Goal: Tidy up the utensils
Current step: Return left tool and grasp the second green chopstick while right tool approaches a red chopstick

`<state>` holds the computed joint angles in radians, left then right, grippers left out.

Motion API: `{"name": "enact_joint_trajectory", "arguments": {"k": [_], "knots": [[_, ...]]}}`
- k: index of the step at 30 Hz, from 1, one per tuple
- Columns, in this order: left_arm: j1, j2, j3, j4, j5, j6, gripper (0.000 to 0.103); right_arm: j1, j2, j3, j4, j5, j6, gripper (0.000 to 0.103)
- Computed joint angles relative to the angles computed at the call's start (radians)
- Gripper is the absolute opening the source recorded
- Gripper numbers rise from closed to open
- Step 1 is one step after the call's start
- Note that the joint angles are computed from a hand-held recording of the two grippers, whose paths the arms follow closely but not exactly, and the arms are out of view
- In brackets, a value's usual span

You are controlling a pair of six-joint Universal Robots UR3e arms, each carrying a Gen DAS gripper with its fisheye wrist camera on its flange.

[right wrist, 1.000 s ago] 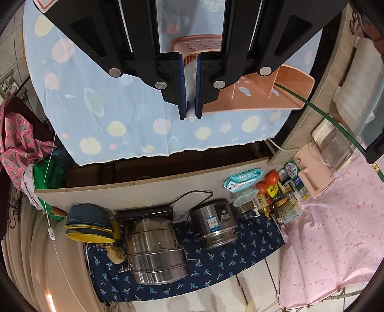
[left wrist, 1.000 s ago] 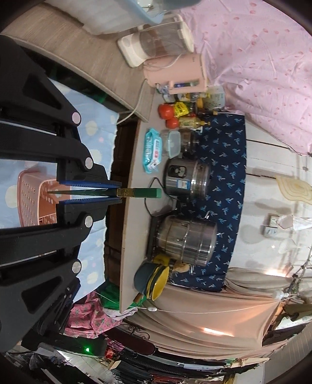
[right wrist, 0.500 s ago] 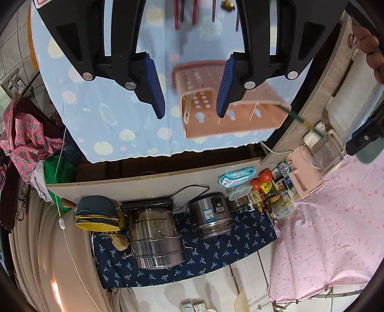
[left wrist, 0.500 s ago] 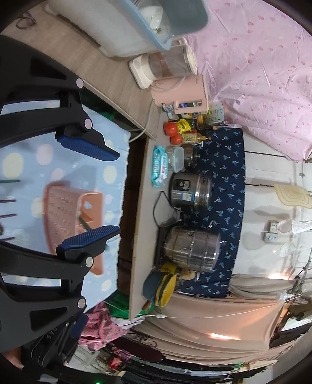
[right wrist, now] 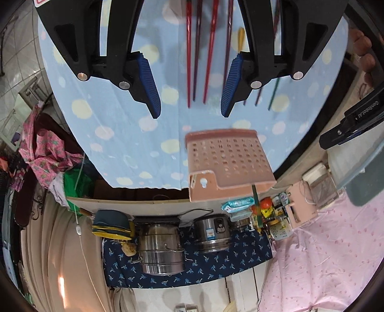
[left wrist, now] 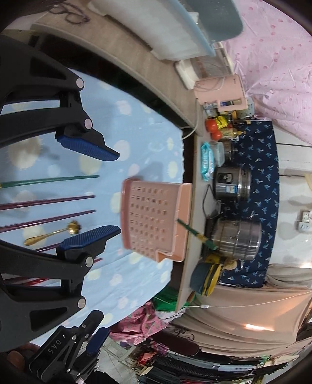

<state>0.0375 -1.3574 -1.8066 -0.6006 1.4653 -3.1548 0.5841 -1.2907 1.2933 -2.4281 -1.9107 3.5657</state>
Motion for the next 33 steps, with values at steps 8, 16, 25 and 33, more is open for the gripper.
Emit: {"name": "enact_joint_trajectory", "arguments": {"k": [8,16,25,33], "knots": [[0.008,0.121,-0.158,-0.034,-0.035,0.014,0.053,0.046,-0.073,0.178,-0.019,0.001,0.076,0.051],[0.014,0.191,-0.271,-0.048,-0.056,0.017,0.053,0.081,-0.108,0.282,-0.021,0.017,0.127,0.051],[0.057,0.258,-0.403,-0.063,-0.067,0.036,0.053,0.103,-0.122,0.36,-0.024,0.026,0.161,0.051],[0.097,0.346,-0.505,-0.108,-0.095,0.104,0.053,0.102,-0.14,0.429,-0.035,0.048,0.184,0.05]]}}
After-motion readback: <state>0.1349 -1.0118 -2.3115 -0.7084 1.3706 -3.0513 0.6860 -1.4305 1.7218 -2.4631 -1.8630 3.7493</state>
